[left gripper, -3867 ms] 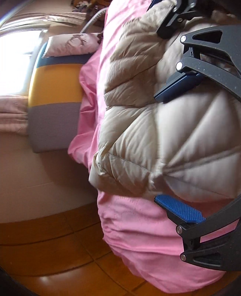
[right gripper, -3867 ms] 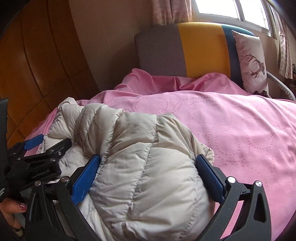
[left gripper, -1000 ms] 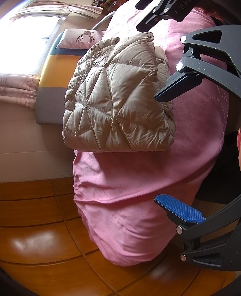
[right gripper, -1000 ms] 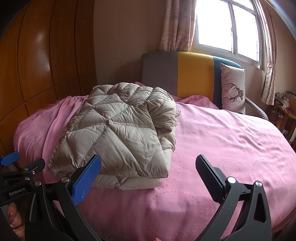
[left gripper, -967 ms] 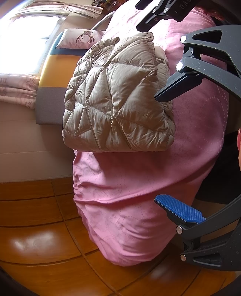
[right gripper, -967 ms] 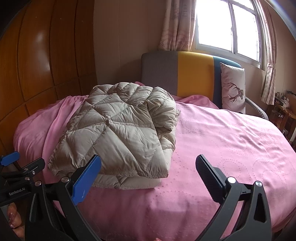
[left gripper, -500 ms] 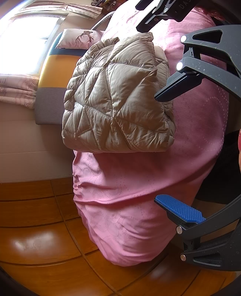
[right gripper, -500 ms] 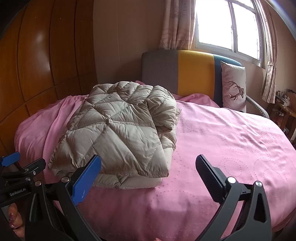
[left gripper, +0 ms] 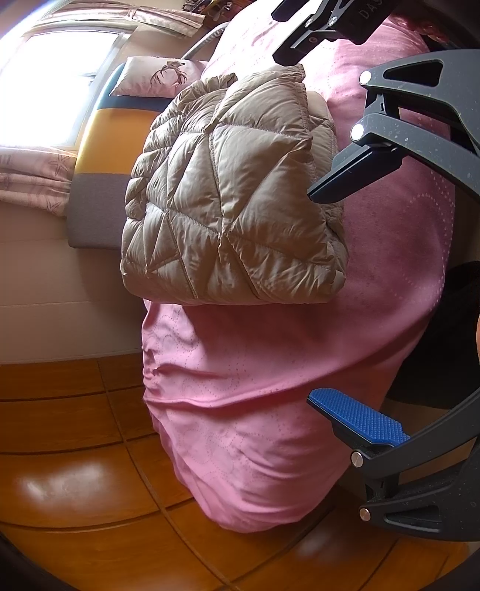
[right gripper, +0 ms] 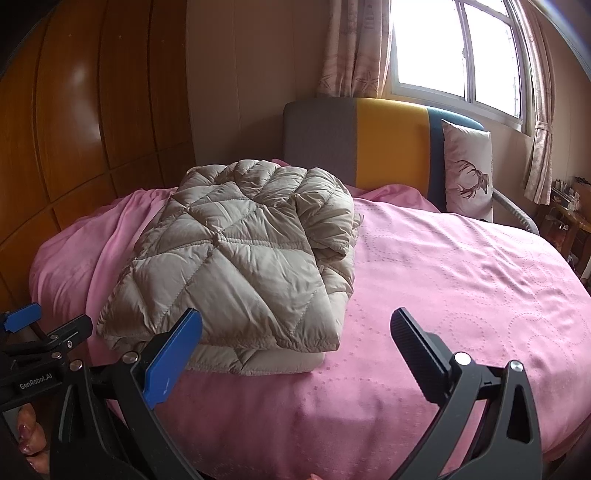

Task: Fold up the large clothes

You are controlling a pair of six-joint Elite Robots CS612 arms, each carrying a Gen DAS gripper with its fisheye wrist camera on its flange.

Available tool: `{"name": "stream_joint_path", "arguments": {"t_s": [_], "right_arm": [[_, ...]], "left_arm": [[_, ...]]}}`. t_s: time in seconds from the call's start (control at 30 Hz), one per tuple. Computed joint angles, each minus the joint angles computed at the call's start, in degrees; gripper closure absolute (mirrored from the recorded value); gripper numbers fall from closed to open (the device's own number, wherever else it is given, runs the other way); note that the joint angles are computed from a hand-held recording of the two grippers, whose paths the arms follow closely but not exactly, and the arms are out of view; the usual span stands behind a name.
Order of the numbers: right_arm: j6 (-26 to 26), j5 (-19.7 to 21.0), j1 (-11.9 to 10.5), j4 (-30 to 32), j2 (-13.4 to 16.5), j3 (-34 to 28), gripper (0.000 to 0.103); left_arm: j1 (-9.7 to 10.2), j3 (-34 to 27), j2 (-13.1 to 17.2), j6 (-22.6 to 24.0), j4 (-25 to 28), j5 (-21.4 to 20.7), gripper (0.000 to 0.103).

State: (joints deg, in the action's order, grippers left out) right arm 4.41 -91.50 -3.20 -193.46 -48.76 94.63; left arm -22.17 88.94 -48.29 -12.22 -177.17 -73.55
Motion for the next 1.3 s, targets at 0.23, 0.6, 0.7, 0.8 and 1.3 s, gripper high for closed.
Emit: {"name": "stream_joint_path", "arguments": {"t_s": [0.23, 0.6, 0.7, 0.8, 1.3], "right_arm": [[0.30, 0.17, -0.13, 0.24, 0.08, -0.12, 0.002], [0.47, 0.84, -0.48, 0.70, 0.11, -0.09, 0.002], [0.51, 0.96, -0.52, 1.13, 0.09, -0.15, 0.002], [0.60, 0.91, -0.50, 1.29, 0.15, -0.29, 0.002], [1.43, 0.87, -1.13, 2.13, 0.44, -0.94, 0.002]], "left_arm": [[-0.02, -0.16, -0.02, -0.18, 0.74, 0.15, 0.004], [-0.11, -0.37, 0.00, -0.13, 1.43, -0.05, 0.004], [-0.08, -0.69, 0.15, -0.04, 1.80, -0.27, 0.004], [-0.12, -0.70, 0.17, 0.05, 1.82, -0.50, 0.004], [-0.15, -1.55, 0.70, -1.30, 3.64, 0.30, 0.004]]}}
